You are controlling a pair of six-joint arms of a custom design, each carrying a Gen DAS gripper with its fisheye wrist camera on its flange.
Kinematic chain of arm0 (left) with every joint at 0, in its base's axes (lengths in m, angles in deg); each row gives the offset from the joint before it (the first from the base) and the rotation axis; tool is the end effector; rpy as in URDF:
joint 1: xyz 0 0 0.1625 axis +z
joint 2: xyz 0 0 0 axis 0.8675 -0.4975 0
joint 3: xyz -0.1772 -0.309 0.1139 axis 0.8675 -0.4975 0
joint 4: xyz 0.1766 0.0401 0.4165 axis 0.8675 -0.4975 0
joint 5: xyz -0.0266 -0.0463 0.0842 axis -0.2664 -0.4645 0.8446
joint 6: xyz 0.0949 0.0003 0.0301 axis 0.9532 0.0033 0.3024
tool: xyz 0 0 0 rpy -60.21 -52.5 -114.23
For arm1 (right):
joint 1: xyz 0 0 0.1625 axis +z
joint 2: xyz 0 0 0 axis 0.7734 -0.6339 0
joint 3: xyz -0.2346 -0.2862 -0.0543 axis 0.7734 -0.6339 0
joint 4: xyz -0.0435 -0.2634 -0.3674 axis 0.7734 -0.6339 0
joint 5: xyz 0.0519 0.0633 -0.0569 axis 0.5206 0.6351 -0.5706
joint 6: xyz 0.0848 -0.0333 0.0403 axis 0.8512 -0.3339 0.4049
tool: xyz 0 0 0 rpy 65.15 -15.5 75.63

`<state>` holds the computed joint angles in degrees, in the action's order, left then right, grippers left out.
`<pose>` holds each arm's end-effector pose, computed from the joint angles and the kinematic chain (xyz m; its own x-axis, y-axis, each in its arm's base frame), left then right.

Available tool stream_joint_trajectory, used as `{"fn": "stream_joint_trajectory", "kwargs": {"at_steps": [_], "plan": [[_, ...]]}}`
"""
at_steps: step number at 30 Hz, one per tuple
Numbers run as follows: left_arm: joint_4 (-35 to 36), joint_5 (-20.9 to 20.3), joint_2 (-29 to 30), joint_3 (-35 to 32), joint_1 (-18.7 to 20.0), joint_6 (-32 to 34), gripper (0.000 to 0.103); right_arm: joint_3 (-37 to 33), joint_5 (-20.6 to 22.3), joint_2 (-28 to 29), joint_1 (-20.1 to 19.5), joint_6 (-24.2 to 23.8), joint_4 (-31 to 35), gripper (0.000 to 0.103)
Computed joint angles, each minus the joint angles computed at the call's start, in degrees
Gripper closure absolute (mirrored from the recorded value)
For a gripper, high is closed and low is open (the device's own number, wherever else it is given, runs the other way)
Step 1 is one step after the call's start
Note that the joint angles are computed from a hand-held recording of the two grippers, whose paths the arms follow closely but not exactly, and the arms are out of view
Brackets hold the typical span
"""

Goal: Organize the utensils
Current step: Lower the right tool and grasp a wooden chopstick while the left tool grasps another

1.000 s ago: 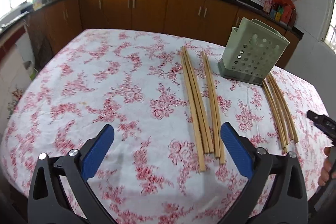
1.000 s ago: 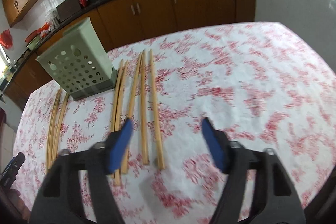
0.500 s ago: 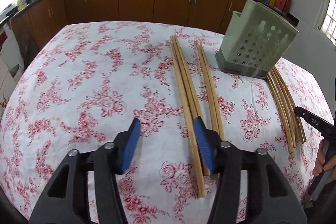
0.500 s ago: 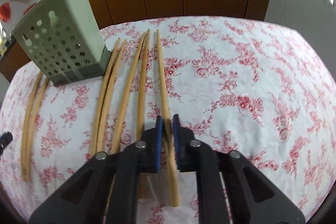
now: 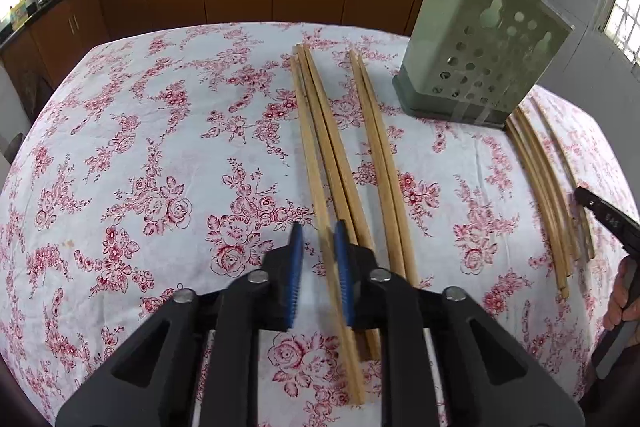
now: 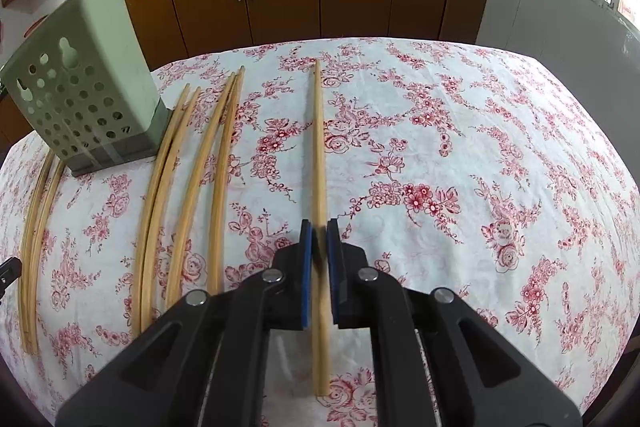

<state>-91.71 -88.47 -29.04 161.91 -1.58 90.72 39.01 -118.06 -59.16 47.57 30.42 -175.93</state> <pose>-0.2343 -0.7513 0.1924 -0.7135 0.3747 -0.5920 0.5879 0.7798 -0.2152 0.1467 -0.6703 0.2308 -0.6164 0.5268 0.5853 -0.1334 0.6627 -0.7369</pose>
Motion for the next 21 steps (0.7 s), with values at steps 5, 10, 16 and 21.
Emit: {"fn": "stream_joint_trajectory", "kwargs": {"at_steps": [5, 10, 16, 21], "plan": [[-1.7, 3.1, 2.8, -3.1, 0.3, 1.9, 0.096, -0.5, 0.1, 0.4, -0.1, -2.2, -0.5, 0.094], [-1.8, 3.9, 6.8, -9.8, 1.7, 2.3, 0.096, -1.6, -0.8, 0.8, -0.9, -2.9, -2.4, 0.095], [-3.2, 1.0, 4.7, -7.8, 2.6, 3.7, 0.096, -0.6, -0.5, 0.5, -1.0, -4.8, -5.0, 0.093], [-6.4, 0.3, 1.2, -2.4, 2.3, 5.2, 0.095, 0.1, -0.1, 0.2, -1.0, -5.0, -5.8, 0.093]]}}
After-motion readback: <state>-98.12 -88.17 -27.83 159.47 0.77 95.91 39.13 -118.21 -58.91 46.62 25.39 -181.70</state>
